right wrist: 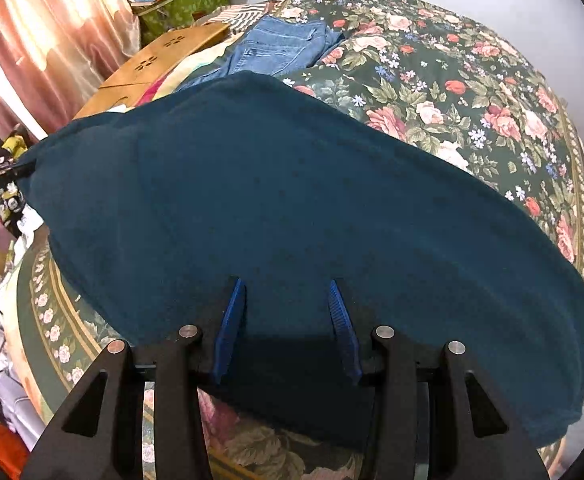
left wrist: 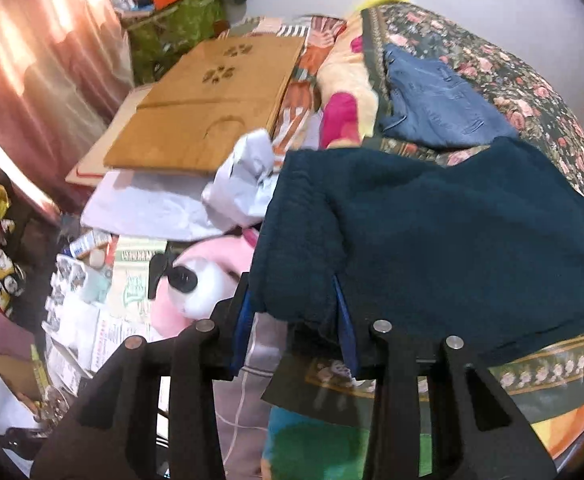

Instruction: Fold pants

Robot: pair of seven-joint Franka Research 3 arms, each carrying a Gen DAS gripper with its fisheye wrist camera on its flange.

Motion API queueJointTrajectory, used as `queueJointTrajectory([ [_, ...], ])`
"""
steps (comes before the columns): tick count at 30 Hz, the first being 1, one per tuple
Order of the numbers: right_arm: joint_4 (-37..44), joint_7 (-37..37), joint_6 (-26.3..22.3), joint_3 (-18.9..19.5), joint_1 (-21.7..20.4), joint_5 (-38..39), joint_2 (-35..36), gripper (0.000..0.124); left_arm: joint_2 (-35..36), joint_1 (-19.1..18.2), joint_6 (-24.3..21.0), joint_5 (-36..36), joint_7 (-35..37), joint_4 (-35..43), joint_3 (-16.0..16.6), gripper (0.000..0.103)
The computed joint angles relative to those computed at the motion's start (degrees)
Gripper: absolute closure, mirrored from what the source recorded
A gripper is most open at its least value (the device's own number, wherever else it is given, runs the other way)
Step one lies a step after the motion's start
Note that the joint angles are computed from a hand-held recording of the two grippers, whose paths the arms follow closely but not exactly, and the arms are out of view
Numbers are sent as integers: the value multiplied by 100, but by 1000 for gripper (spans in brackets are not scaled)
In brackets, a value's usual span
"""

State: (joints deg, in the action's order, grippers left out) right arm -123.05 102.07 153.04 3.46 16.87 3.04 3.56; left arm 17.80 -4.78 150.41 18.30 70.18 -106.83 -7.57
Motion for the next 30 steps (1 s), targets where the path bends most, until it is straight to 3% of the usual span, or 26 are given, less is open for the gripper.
queueJointTrajectory([
  [5,-362,173,357,13,-23,276,-183,80,328,-73,-290,87,107,-26,-23,63],
  [8,-519,444,411,9,-40,76,-311,75,290,-208,-123,383,-169,-135,98,61],
  [11,-821,711,476,4,-122,-254,-575,70,164,-270,-314,500,-337,-66,117,59],
  [13,-1030,1066,449,16,-252,-610,-768,60,48,-307,-363,581,-490,-33,116,56],
  [15,-1316,1299,411,8,-417,-756,-1034,60,-33,-330,-290,669,-633,3,108,41],
  [16,-1469,1467,403,21,-531,-866,-1179,60,-71,-341,-187,704,-711,36,98,36],
  [18,-1793,2000,287,103,-860,-1238,-1546,60,-58,-376,-56,732,-865,189,76,17],
  [21,-2281,2562,267,199,-1387,-1592,-2118,60,100,-482,-69,787,-1041,543,41,14],
  [26,-2977,3329,344,430,-2398,-1939,-2969,60,857,-621,-572,132,-515,1641,-332,14],
  [30,-3242,3457,290,354,-2828,-1898,-3158,60,1399,-1033,-1022,97,-311,2391,-347,14],
])
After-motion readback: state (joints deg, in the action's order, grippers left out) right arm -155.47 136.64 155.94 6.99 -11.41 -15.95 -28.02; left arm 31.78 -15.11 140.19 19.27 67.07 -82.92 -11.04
